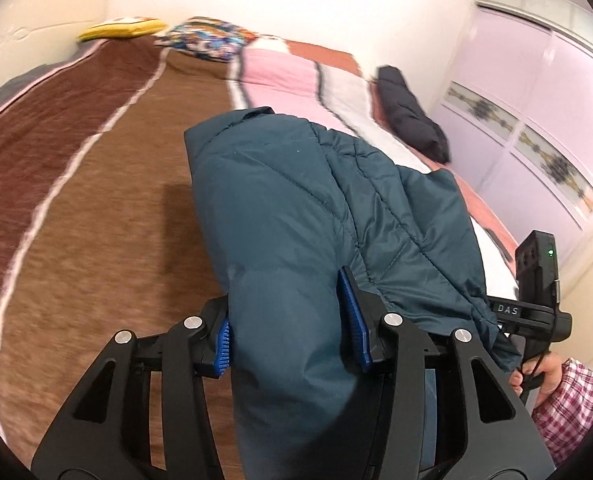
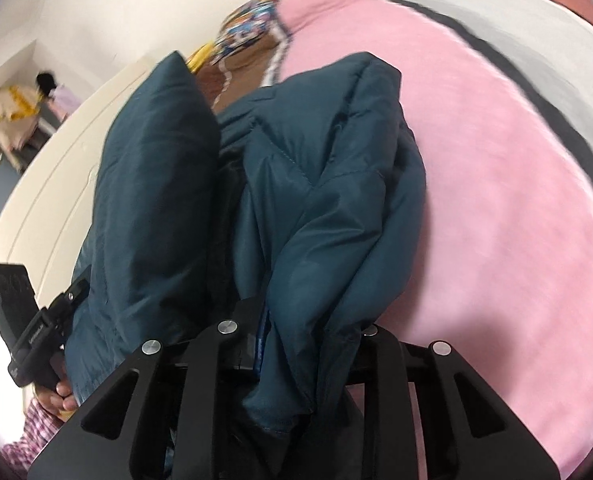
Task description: Fold large clothes
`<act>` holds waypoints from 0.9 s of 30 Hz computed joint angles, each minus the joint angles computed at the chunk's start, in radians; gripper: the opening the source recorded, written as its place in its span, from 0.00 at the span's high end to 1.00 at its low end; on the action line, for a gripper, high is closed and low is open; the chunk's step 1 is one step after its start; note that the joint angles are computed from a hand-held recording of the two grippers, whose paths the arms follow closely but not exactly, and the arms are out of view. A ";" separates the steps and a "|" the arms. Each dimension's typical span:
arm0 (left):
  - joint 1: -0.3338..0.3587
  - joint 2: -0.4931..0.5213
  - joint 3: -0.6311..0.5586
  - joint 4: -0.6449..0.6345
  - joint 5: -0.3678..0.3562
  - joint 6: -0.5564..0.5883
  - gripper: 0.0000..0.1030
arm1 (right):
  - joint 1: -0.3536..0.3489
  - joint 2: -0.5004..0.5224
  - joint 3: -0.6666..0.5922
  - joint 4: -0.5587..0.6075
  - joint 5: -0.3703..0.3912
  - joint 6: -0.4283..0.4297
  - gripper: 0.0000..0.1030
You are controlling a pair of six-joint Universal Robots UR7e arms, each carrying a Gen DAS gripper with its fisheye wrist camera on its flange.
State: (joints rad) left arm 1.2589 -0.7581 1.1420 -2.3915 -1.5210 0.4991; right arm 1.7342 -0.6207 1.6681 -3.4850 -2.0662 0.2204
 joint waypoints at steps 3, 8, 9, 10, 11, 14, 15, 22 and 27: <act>0.024 0.028 -0.064 0.018 0.000 -0.015 0.56 | 0.006 0.053 -0.124 0.102 0.012 -0.035 0.75; 0.063 0.063 -0.137 0.037 -0.026 -0.034 0.56 | 0.016 0.103 -0.218 0.172 -0.004 -0.072 0.76; 0.067 0.065 -0.138 0.037 -0.031 -0.035 0.56 | 0.017 0.106 -0.217 0.171 -0.006 -0.074 0.76; 0.071 0.070 -0.147 0.042 -0.037 -0.035 0.56 | 0.016 0.114 -0.231 0.181 -0.013 -0.076 0.75; 0.075 0.073 -0.152 0.047 -0.043 -0.033 0.55 | 0.016 0.117 -0.233 0.184 -0.018 -0.074 0.75; 0.072 0.073 -0.138 0.036 -0.039 -0.025 0.54 | 0.020 0.128 -0.237 0.181 -0.032 -0.067 0.75; 0.073 0.073 -0.136 0.037 -0.038 -0.025 0.53 | 0.019 0.128 -0.228 0.174 -0.036 -0.060 0.75; 0.063 0.066 -0.111 0.022 0.014 -0.067 0.41 | 0.015 0.144 -0.263 0.194 -0.059 -0.021 0.75; 0.051 0.055 -0.088 0.000 0.061 -0.067 0.36 | 0.027 0.136 -0.263 0.227 -0.103 0.005 0.63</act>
